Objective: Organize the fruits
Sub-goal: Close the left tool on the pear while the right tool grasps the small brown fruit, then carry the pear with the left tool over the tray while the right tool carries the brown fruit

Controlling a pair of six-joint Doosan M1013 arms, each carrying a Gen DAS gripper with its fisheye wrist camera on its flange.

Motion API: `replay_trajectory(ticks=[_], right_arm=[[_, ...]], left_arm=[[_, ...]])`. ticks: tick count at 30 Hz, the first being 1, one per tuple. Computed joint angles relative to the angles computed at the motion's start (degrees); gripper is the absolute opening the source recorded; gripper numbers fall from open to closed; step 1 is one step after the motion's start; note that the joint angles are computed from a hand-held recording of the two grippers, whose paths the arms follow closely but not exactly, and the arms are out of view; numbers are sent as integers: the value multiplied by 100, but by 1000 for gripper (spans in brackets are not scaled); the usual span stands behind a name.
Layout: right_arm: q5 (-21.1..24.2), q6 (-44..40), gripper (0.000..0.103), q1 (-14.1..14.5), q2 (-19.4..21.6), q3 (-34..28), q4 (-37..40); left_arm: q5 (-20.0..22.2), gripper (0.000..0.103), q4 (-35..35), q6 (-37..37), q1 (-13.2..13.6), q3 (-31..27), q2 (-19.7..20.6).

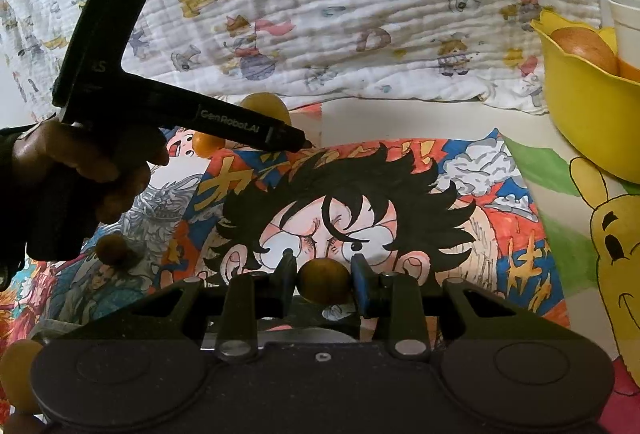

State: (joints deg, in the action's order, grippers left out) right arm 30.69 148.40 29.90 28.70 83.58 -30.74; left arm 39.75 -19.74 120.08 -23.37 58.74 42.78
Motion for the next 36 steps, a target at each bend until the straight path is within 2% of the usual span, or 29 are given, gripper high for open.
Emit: replay_trajectory(ticks=[5,11,18,36], right_arm=[[1,-3,32,1,2,-2,0],[3,-2,32,2,2,-2,-18],[-6,8,32,5,9,1,-66],[-135,249,32,47,-79,151,-411]], left_arm=[[-28,81,83,-125,8,-45,43],[-275,65,460,-328,-44,2,41],[-474,63,622,-346,-86,137,-25],[-436,62,44,322,-125,786,-469]])
